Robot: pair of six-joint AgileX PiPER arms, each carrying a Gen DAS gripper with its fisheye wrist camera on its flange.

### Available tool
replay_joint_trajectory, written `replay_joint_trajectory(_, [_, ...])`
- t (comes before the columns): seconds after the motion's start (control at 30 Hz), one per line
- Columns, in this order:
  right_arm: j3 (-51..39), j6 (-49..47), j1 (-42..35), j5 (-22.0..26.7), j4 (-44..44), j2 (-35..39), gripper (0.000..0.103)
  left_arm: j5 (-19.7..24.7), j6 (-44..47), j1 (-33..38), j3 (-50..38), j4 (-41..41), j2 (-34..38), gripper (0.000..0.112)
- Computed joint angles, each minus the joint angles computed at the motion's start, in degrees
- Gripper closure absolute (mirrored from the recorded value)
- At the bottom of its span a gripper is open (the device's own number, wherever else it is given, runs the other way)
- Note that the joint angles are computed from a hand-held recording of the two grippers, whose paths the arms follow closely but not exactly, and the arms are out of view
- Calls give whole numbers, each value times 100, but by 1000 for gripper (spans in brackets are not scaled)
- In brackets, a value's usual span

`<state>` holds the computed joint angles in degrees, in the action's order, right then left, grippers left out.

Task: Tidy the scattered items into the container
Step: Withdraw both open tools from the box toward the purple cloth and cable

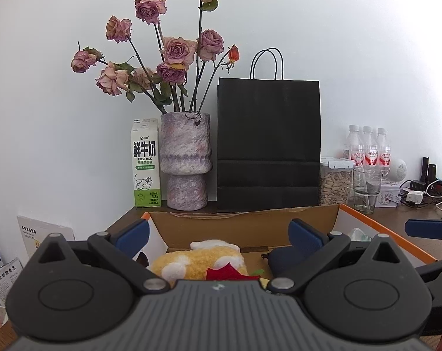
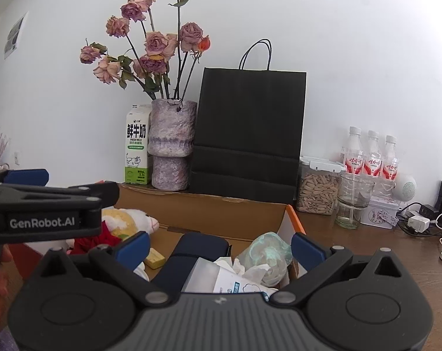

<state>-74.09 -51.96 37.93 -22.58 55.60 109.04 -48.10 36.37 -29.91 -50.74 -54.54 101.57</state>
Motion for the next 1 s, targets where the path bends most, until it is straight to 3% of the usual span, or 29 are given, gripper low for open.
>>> replay_joint_trajectory(0.53, [262,161,112,-149,-263,-126,0,-56,-221,-26,228,283,-127,9])
replay_joint_trajectory(0.73, [697,287,205,-260,-480,-389,0,-234,-464,-106,655,444,-403,9])
replay_joint_trajectory(1.0, [1114,55,259,-158,-207,-667,0,-77,-584,-104,1208,661,-759,9])
